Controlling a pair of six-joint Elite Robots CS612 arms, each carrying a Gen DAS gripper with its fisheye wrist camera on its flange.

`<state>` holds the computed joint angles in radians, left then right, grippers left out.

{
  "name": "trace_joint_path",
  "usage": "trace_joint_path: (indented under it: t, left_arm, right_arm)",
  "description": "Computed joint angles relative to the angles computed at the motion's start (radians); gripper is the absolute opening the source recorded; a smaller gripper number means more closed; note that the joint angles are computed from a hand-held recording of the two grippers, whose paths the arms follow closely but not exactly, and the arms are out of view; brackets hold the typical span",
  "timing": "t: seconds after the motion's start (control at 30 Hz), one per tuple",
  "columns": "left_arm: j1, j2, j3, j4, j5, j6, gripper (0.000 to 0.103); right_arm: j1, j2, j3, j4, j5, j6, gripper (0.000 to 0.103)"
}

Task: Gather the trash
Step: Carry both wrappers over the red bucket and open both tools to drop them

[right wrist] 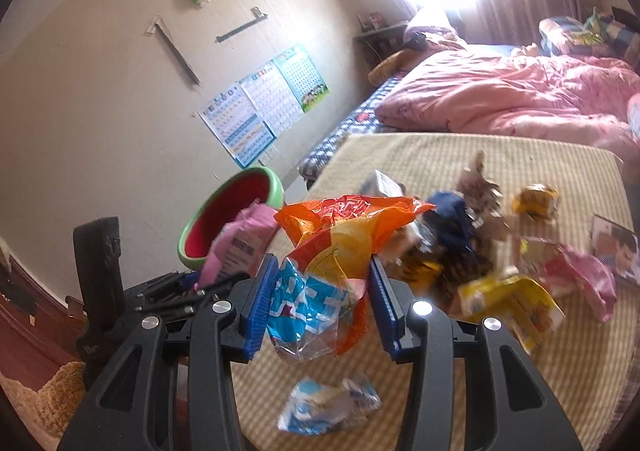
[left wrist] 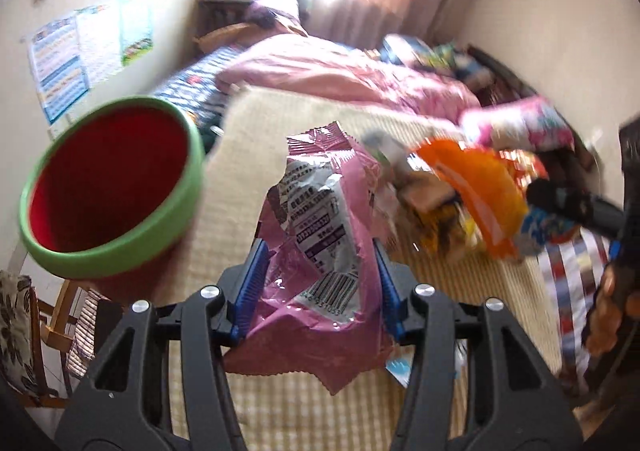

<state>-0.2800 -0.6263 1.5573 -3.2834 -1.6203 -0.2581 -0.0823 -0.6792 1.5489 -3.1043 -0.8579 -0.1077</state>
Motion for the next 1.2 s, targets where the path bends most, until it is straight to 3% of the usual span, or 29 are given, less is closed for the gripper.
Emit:
trace_joint_path:
  t: [0.27,0.53,1.2]
  left_arm:
    - [0.031,-0.007,-0.002,-0.039,0.096,-0.069,0.05]
    - [0.06,-0.001,-0.014,-0.03,0.139,-0.111,0.05]
    - [0.135,0.044,-0.096,0.021,0.132,-0.112,0.05]
  right_arm:
    - [0.038,0.025,-0.058,0.015,0.017,-0.002,0.044]
    - [0.076,0.062,-0.128,0.074,0.019,-0.001,0.044]
    - [0.172,0.186,-0.371,0.185,0.004,0.102,0.045]
